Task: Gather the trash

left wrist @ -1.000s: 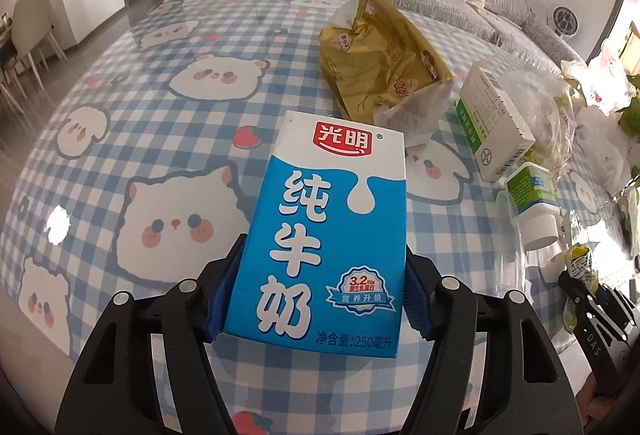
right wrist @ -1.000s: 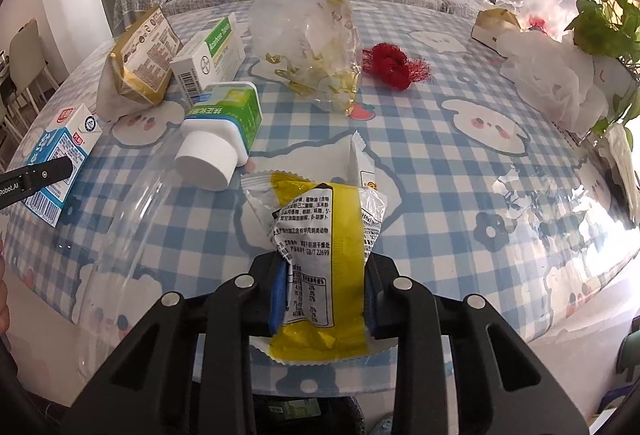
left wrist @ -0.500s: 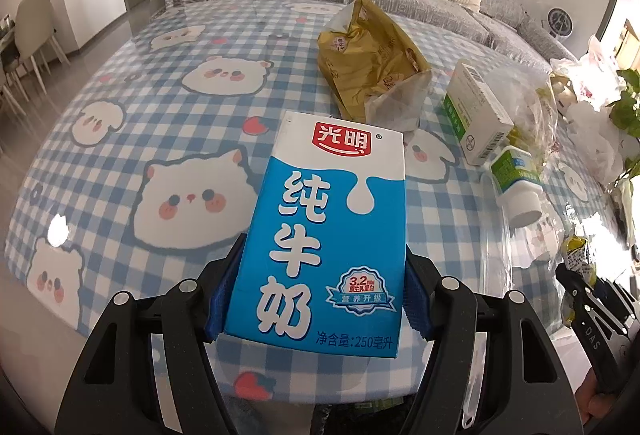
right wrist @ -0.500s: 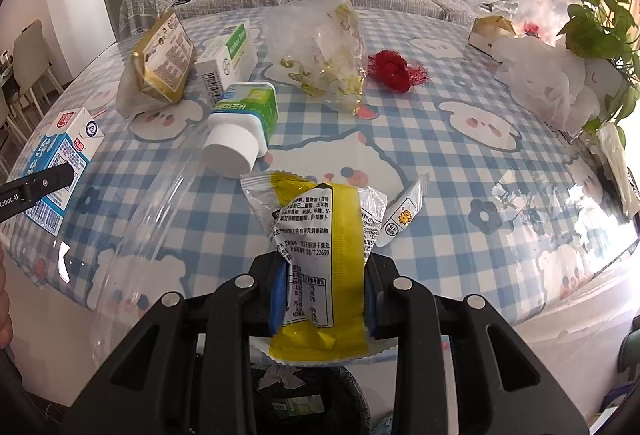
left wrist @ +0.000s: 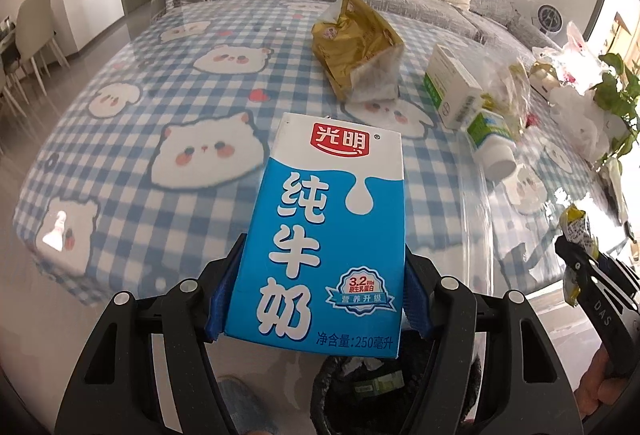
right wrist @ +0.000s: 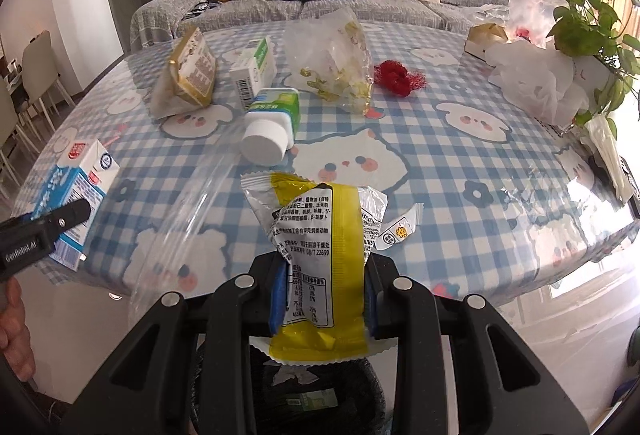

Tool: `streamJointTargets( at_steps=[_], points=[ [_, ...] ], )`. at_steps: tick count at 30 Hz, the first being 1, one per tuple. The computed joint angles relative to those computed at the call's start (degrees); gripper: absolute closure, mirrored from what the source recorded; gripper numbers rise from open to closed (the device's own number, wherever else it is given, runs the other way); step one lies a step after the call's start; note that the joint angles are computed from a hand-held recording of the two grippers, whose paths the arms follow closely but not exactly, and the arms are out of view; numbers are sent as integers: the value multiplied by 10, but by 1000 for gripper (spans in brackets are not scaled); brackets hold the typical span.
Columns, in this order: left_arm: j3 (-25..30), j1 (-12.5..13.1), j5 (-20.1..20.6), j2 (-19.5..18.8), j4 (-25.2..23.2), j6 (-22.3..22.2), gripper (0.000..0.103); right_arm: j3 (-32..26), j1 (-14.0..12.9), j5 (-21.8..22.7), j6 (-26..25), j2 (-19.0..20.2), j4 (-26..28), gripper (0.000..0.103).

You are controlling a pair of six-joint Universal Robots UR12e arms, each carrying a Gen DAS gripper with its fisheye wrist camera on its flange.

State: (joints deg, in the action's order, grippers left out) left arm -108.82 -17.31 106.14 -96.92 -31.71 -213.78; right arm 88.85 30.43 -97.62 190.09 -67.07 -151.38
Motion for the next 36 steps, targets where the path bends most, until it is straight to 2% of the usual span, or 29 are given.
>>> streamJointTargets(
  at_steps=[3,6,9,23,36],
  points=[
    [-7,-5,0,4,0,-10,38,7,2,3,1,-5,-4,75],
    [-8,-16,25,6,-10,-13,38,12,4,4,-1,-7,-8,75],
    [-16,-19,20,14,-3,-21,38,18,5,6,-3,-12,-14,75],
    [-49,-51,66,47,-9,-52,38,52,4,11,-10,-42,-40,75],
    [-72,-71,82,59,-1,-65,38,77,9,5,-15,-58,-54,75]
  ],
)
